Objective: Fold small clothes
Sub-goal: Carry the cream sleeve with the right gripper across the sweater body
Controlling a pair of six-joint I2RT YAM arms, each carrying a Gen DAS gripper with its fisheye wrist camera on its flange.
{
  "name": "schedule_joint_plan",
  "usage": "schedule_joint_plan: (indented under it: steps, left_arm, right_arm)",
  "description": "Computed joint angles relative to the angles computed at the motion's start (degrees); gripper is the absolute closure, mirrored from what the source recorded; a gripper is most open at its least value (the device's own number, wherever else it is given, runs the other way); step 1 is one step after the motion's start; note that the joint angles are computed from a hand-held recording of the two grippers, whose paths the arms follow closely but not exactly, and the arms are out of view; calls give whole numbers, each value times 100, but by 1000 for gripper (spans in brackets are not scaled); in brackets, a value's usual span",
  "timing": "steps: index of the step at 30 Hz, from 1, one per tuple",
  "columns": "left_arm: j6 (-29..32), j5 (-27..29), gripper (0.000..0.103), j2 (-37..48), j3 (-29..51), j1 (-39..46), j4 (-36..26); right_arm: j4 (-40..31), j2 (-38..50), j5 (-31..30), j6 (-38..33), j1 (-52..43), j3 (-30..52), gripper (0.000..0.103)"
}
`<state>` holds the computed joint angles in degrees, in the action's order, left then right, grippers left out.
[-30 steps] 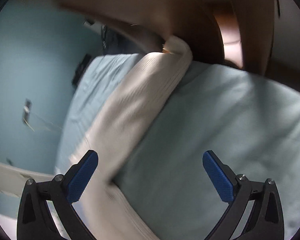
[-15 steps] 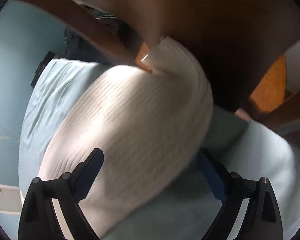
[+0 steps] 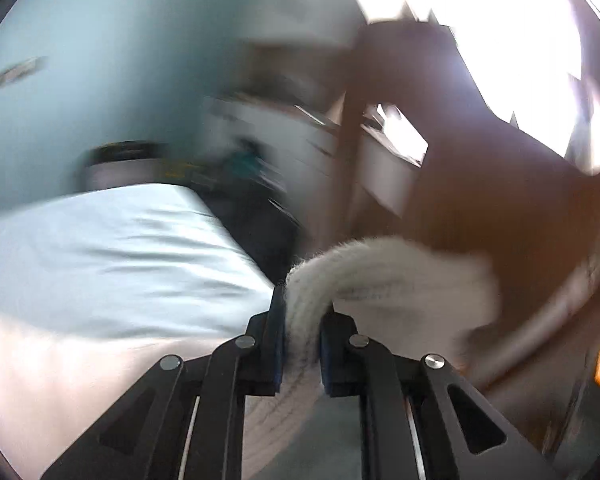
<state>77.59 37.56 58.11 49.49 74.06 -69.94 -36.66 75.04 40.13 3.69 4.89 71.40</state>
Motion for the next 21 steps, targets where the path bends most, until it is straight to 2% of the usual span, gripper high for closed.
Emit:
schedule_joint_plan:
  steps: [1,2,3,4,5,7,10,12,13,14,15,18,21]
  left_arm:
    - [93,72,0,3,52,98,-77]
    - [204,125,0,32,106,185,-168]
    - [305,177,0,54,172,272,-273]
    - [390,225,0,78,243,363,-382]
    - [505,273,0,125,330,455,-530]
    - [802,372,0,232,492,683,-807]
    - [1256,493,0,400,701,999,-1184]
    - [1511,535,0,489,807,1140,-1391]
    - [1542,550,0,481,827,1150,-1421]
    - [1582,578,0,470,841,1169,-1448]
    - [1610,612,0,461,853,1179,-1469]
    - [1506,637,0,435,848,1094,-1422]
    - [1241,557,0,405,775,938,-1237]
  right_arm:
    - [-325,56,-144,59,381,132,84]
    - [-862,151,-632,232,843,338,60]
    - [-1517,292,-1675,483,1310,547,37]
    - [-1670,265,-2127,661,1633,468,10]
    - [-1670,192,-2194,822,1879,334,10]
    - [-1819,120,-1864,1304,2541,96,9]
    - [-2123,182,-1338,1379,2592,-72,9]
    - [-2409,9,-916,1236,2474,-101,8]
    - [-2232,138,-814,1055,2356,-142,8]
    - [-2364,257,-645,990,2361,19,8]
    - [-2321,373,-654,739,2170,81,8]
    - [-2165,777,-1226,192,1731,235,8]
    - [-2195,1482,-1283,165,1945,659,8]
